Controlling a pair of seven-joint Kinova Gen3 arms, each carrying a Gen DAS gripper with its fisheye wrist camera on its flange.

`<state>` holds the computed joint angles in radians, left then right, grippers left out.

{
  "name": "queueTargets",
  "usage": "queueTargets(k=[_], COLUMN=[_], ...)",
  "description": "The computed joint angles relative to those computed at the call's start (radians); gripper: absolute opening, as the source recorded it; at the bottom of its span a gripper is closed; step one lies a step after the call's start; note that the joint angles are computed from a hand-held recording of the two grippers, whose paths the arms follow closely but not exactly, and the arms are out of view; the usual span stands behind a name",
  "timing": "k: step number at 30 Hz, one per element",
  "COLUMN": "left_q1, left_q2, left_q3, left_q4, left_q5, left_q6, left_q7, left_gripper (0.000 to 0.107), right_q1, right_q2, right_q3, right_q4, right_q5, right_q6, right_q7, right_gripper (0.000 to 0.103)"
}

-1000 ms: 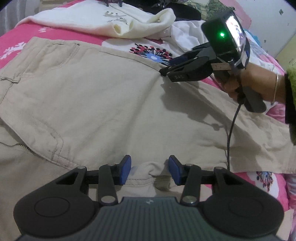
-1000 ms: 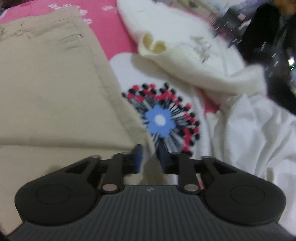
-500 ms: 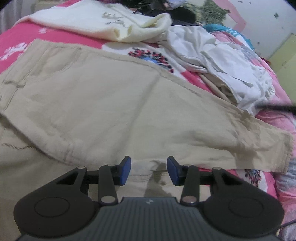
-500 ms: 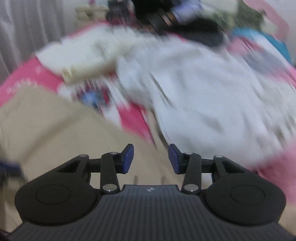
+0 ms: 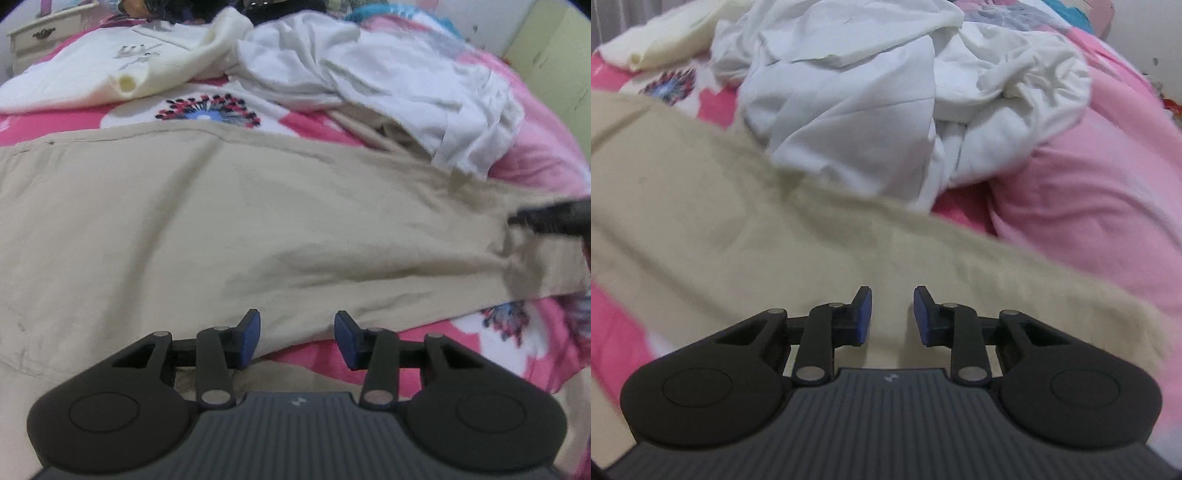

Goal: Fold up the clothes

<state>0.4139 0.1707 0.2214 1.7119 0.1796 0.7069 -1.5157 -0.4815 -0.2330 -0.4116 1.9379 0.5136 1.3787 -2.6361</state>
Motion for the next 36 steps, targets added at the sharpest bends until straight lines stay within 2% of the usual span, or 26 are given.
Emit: queueTargets(k=[2, 4, 6, 7, 9, 12, 15, 18, 21, 24, 27, 31, 34, 36], left_q1=[0.072, 0.080, 0.087, 0.099, 0.122, 0.153, 0.154, 0.118, 0.077, 0.034, -0.022, -0.105, -0.157, -0.184], left_q2=[0.018, 0.020, 0.024, 0.027, 0.034, 0.038, 0.001, -0.074, -0.158, -0.246, -0.332, -0.415, -0.444, -0.442], left_q3=[-0.042, -0.030, -0.012, -0.013, -0.012, -0.015, -0.021, -0.025, -0.020, -0.009, -0.011, -0.037, -0.055, -0.068], left_q4=[-0.022, -0.028, -0.039, -0.044, -0.059, -0.093, -0.102, -0.073, -0.035, 0.011, 0.059, 0.116, 0.160, 0.172], left_q5=[-0.081, -0.130, -0.185, -0.211, -0.260, -0.317, -0.325, -0.288, -0.253, -0.213, -0.167, -0.121, -0.126, -0.135], left_q6=[0.027, 0.038, 0.058, 0.065, 0.085, 0.137, 0.186, 0.235, 0.311, 0.396, 0.488, 0.584, 0.605, 0.617], left_q7=[0.058, 0.084, 0.109, 0.121, 0.136, 0.172, 0.224, 0.284, 0.365, 0.449, 0.521, 0.563, 0.539, 0.503], left_gripper=[0.040, 0.040, 0.041, 0.041, 0.041, 0.043, 0.050, 0.053, 0.054, 0.054, 0.054, 0.054, 0.054, 0.054], right_q1=[0.024, 0.040, 0.051, 0.053, 0.070, 0.174, 0.162, 0.190, 0.183, 0.115, 0.044, 0.123, 0.168, 0.228], right_q2=[0.049, 0.099, 0.085, 0.079, 0.073, 0.005, -0.134, -0.273, -0.352, -0.390, -0.423, -0.458, -0.469, -0.506], right_q3=[0.044, 0.084, 0.127, 0.128, 0.080, 0.022, 0.038, -0.006, -0.028, -0.037, -0.079, -0.233, -0.322, -0.375], right_q4=[0.041, 0.088, 0.136, 0.152, 0.178, 0.180, 0.159, 0.108, 0.052, 0.025, 0.032, 0.037, 0.066, 0.071], right_q5=[0.034, 0.081, 0.108, 0.123, 0.165, 0.138, 0.089, -0.008, -0.130, -0.252, -0.375, -0.531, -0.653, -0.689], right_q6=[-0.040, -0.069, -0.143, -0.164, -0.167, -0.195, -0.194, -0.154, -0.049, 0.063, 0.090, 0.104, 0.139, 0.158], right_q7=[0.046, 0.051, 0.049, 0.050, 0.050, 0.059, 0.041, 0.106, 0.125, 0.019, -0.103, -0.188, -0.278, -0.302], right_gripper=[0.012, 0.010, 0.009, 0.010, 0.011, 0.011, 0.011, 0.014, 0.014, 0.014, 0.014, 0.014, 0.014, 0.013])
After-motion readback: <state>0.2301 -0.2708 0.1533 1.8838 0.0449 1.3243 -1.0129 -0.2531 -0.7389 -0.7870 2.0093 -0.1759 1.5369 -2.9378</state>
